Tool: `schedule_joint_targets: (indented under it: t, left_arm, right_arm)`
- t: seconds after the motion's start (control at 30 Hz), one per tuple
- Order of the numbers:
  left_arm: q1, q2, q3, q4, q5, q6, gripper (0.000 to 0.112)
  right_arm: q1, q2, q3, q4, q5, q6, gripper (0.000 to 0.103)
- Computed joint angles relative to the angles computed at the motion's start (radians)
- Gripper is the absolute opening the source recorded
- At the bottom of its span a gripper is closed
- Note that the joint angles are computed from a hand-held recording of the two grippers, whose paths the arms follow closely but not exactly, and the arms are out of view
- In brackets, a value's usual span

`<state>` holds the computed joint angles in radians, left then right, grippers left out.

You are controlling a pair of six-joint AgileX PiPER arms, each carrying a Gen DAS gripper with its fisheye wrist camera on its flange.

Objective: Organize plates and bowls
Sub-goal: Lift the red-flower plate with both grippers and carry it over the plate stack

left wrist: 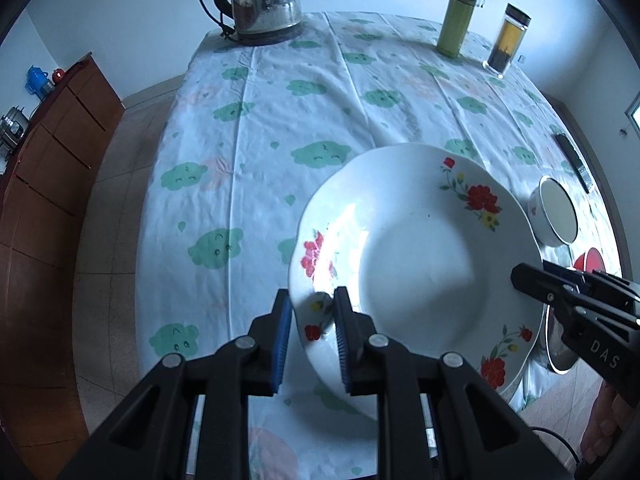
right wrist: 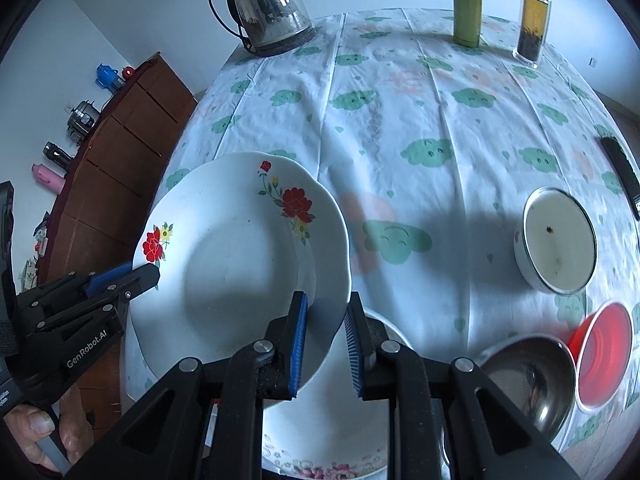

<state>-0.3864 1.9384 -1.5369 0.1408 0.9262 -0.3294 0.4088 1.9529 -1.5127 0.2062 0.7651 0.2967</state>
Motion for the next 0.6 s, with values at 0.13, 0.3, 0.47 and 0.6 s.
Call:
schedule_joint_targets:
  t: [0.13, 0.3, 0.47, 0.6]
  left_arm:
    - [-0.022, -0.011, 0.025, 0.004, -0.003, -0.014, 0.018]
    - [-0.062, -0.019, 0.050, 0.017, -0.007, -0.036, 0.018]
    - [-0.098, -0.022, 0.069, 0.027, -0.007, -0.058, 0.019]
    - [-0.118, -0.025, 0.080, 0.030, -0.011, -0.067, 0.019]
  right_arm:
    - [-0.005, -0.039, 0.074, 0.018, -0.032, -0.012, 0.021]
    - [-0.016, -0.073, 0.147, 0.027, -0.063, -0.021, 0.021]
    - [-0.028, -0.110, 0.221, 0.035, -0.091, -0.030, 0.021]
    - [-0.033, -0.135, 0.269, 0.034, -0.111, -0.034, 0.021]
